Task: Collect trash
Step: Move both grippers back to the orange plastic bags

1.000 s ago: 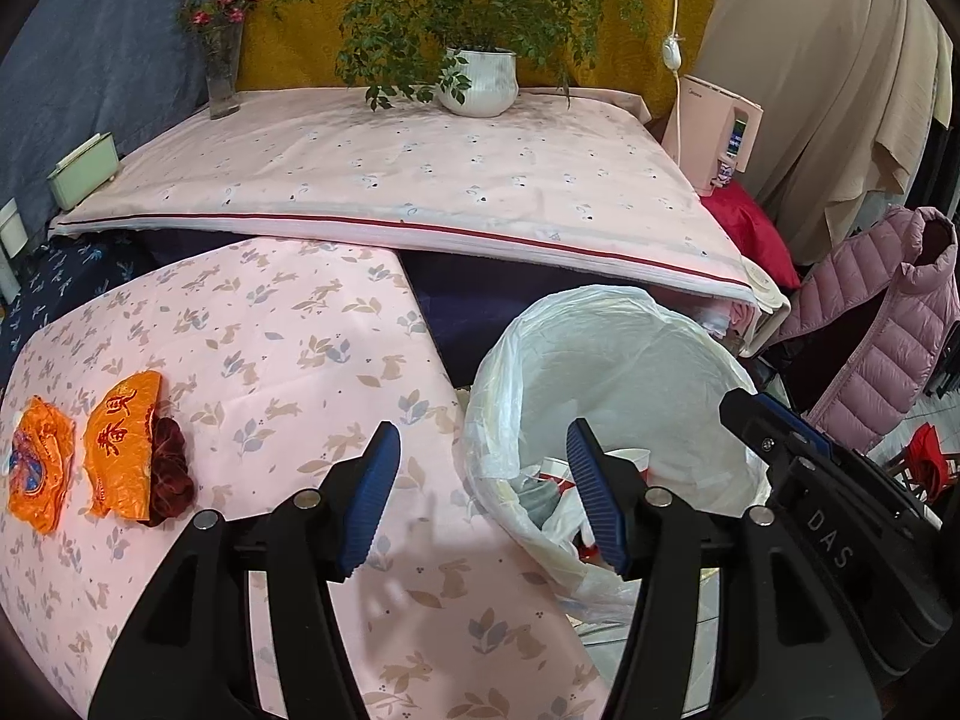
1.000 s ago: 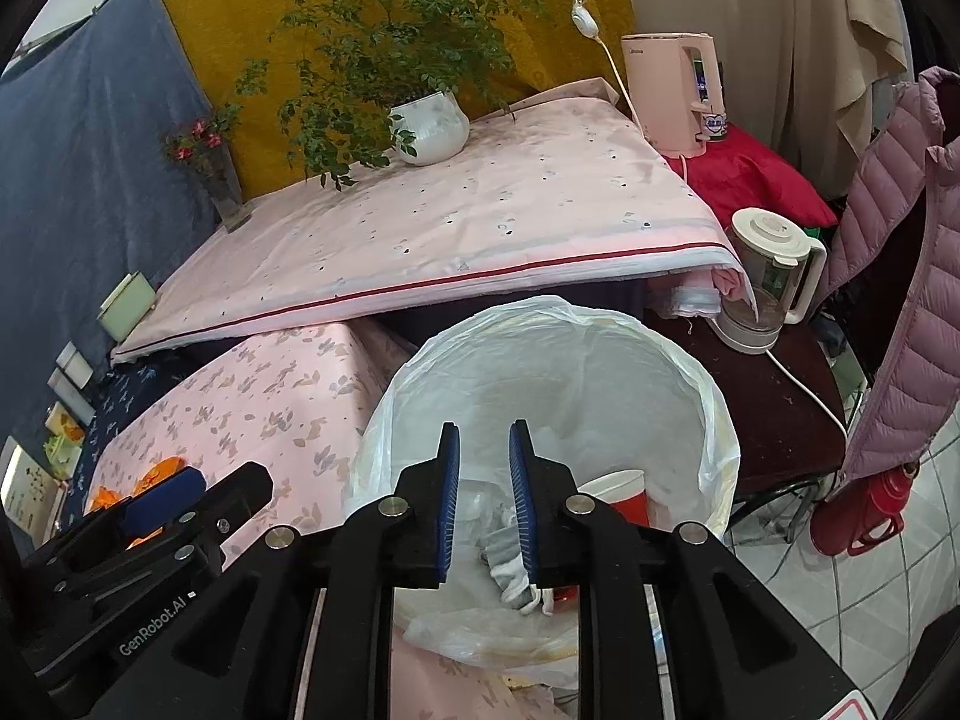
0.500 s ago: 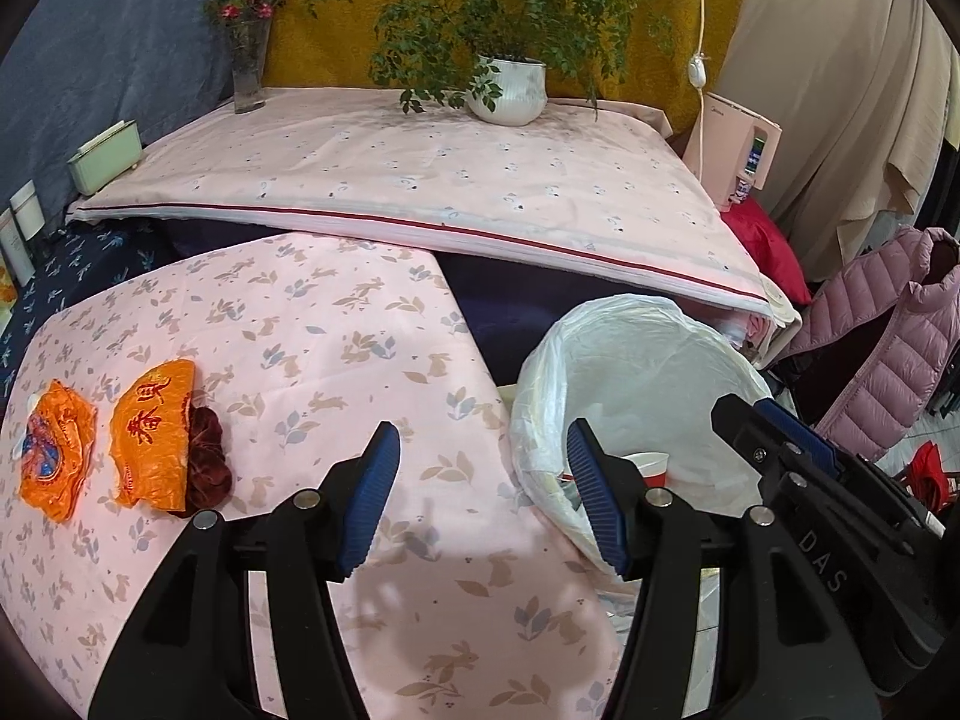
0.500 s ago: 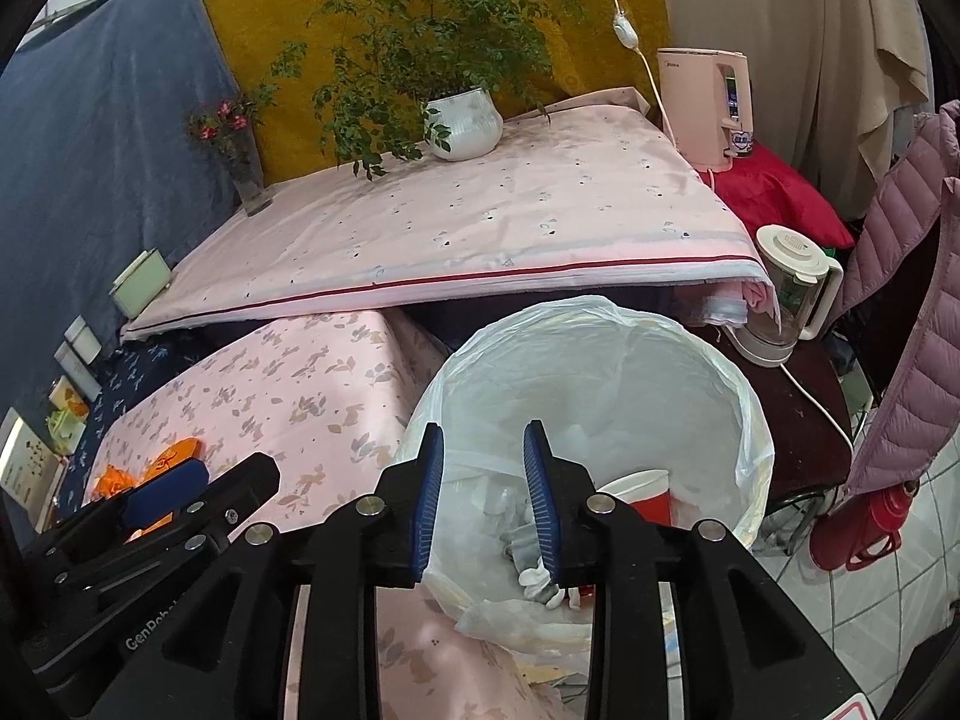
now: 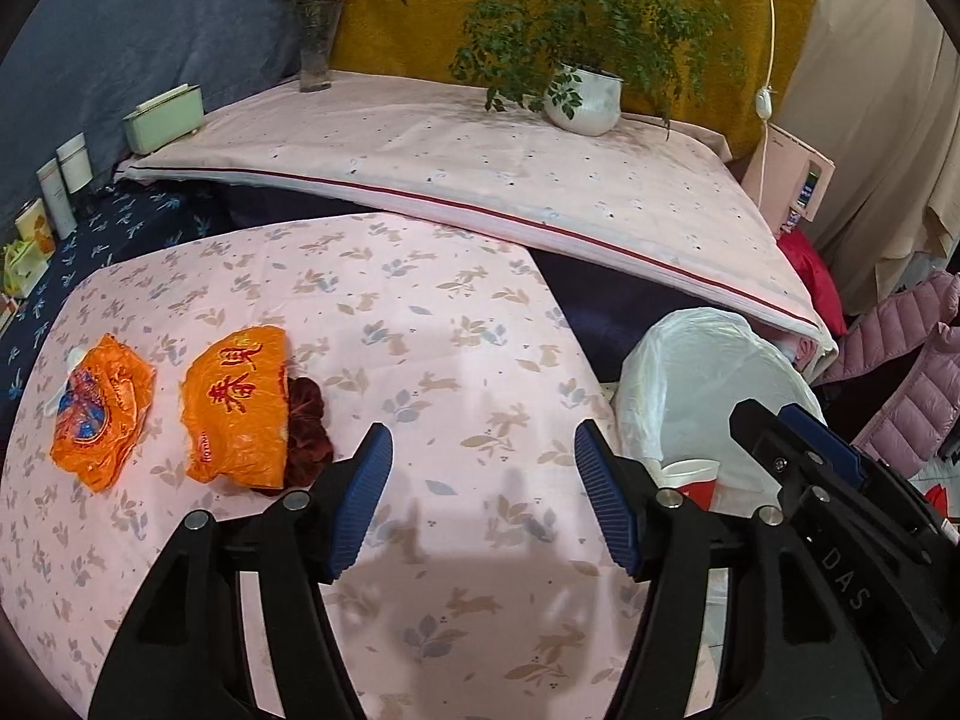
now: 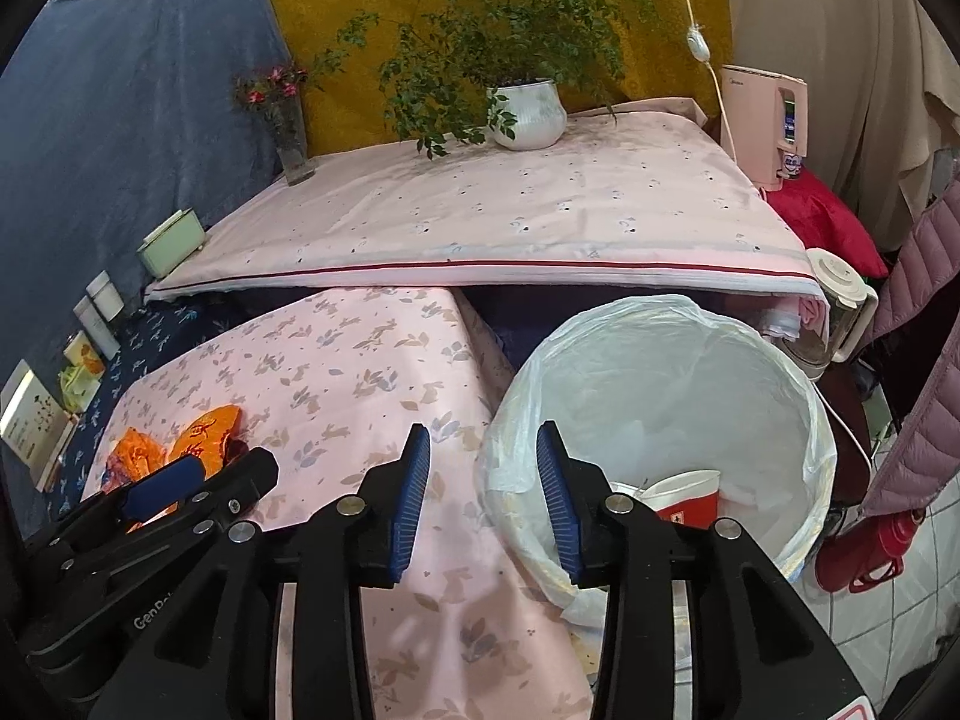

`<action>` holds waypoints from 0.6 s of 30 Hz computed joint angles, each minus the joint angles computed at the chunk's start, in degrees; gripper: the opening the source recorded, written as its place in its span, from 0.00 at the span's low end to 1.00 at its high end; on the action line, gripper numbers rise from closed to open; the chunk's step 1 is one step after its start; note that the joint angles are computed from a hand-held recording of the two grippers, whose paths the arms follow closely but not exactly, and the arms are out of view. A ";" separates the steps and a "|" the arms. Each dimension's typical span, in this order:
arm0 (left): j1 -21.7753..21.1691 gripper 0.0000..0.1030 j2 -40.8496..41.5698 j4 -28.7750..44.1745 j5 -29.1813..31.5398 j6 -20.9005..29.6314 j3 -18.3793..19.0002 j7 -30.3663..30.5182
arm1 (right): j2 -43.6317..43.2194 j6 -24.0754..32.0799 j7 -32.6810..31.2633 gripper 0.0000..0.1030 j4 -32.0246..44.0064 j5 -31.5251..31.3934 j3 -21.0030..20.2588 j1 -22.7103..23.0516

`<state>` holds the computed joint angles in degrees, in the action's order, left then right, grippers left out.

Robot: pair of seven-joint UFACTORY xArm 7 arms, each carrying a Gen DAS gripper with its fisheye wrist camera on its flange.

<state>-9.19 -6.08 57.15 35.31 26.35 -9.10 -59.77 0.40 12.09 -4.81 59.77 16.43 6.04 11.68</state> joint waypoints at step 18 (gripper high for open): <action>10.76 0.71 -11.93 -14.46 -1.08 -0.67 0.93 -0.19 | 2.39 0.96 7.38 0.42 1.14 -9.42 3.57 6.15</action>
<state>1.56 -18.01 42.69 34.23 25.68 -8.17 -59.96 2.79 13.05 2.57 60.91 7.01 9.61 17.83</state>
